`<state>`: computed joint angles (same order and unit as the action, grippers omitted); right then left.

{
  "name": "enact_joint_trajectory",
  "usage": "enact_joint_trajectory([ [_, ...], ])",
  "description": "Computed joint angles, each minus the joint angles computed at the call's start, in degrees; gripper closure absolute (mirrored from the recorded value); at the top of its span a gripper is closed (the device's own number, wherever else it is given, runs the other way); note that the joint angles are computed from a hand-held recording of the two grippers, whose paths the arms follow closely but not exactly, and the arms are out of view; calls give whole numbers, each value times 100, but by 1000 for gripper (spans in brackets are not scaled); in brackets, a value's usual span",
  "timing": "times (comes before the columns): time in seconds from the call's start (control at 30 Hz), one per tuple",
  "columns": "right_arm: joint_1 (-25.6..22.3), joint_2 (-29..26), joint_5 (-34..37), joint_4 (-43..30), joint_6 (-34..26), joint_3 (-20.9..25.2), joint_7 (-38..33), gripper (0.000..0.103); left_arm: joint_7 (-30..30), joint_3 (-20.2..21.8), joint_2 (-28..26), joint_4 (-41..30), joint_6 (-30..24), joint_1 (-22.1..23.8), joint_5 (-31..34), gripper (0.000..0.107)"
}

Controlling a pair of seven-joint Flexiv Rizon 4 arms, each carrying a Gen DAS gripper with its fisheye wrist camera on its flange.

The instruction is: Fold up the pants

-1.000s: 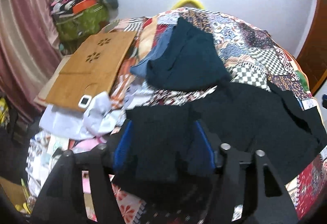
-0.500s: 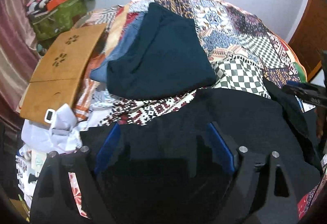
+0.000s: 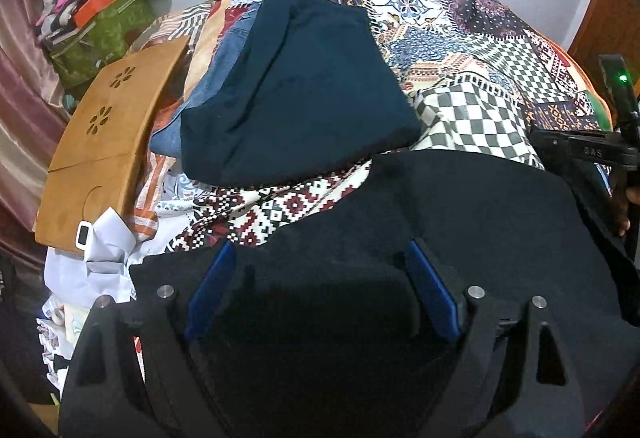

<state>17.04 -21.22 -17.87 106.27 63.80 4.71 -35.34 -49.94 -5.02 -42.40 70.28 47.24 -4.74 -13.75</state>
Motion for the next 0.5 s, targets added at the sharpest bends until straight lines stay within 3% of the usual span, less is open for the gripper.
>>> enact_joint_trajectory([
  [0.13,126,465,-475,522,369,-244,549,89,127,-107,179,165,-82,-7,-82,20],
  [0.27,114,1435,-1650,1355,673,-432,1715,89,381,-239,495,574,-23,-48,-209,18],
  [0.5,-519,2922,-2852,1885,138,151,2703,89,796,-302,1049,1330,-96,-297,-216,17],
])
